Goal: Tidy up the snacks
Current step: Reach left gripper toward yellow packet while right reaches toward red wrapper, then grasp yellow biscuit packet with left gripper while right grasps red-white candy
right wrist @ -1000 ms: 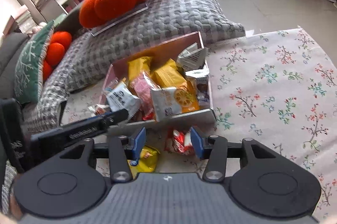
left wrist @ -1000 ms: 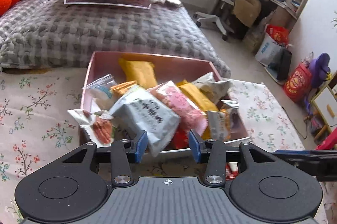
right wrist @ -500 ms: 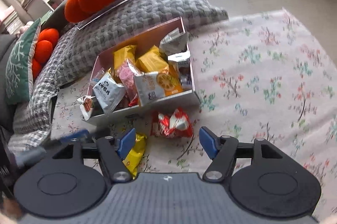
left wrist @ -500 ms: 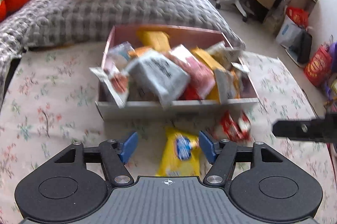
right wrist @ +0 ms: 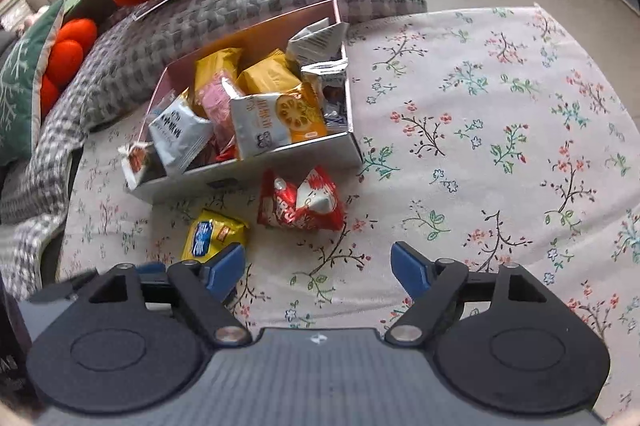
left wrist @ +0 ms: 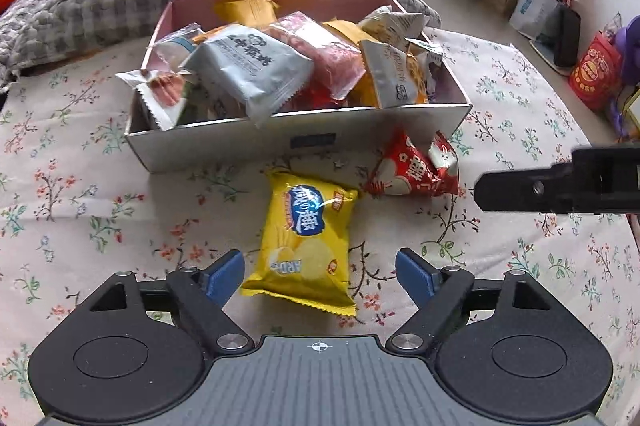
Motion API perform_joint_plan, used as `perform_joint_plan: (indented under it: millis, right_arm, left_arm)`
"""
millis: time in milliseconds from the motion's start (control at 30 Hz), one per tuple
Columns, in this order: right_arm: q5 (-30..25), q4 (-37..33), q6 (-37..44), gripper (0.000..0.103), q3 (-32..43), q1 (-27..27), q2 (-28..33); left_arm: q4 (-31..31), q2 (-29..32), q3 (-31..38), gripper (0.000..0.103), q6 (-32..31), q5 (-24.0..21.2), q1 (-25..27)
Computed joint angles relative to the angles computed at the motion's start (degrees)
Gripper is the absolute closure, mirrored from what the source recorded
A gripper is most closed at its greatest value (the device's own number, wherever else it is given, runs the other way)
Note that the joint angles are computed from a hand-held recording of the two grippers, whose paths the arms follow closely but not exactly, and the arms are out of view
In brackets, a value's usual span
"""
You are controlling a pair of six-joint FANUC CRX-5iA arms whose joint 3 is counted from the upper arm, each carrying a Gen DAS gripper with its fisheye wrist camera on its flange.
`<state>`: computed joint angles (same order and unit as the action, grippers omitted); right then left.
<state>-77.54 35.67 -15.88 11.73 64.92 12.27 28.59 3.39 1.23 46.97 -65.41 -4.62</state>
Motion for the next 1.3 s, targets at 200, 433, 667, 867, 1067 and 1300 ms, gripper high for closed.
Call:
perform_joint_plan:
  millis: [200, 433, 667, 867, 1067, 1300]
  right_arm:
    - [1.9, -0.09, -0.84, 0.021, -0.97, -1.26, 0.43]
    - [4.62, 0.69, -2.16, 0.021, -2.79, -3.2, 0.69]
    - [7.2, 2.14, -3.92, 0.021, -4.13, -4.33, 1.37]
    - [6.63, 3.49, -2.26, 0.029, -3.23, -4.58, 3.12]
    - [5.55, 1.17, 2.61, 0.07, 0.81, -4.53, 4.61]
    - [4.06, 0.33, 4.69, 0.072, 2.73, -4.04, 5.06]
  left_arm:
    - [-2.67, -0.16, -0.95, 0.028, -0.71, 3.57, -1.19]
    - [-4.95, 0.23, -0.94, 0.051, -0.48, 6.09, -1.73]
    - [-4.41, 0.05, -1.37, 0.057, -1.69, 6.56, -1.44]
    - [-4.74, 0.35, -0.78, 0.057, -1.43, 6.22, -1.21]
    - [-5.07, 0.44, -0.43, 0.057, -1.02, 5.94, -1.22]
    - [-5.41, 0.33, -0.28, 0.057, -0.76, 6.13, -1.28]
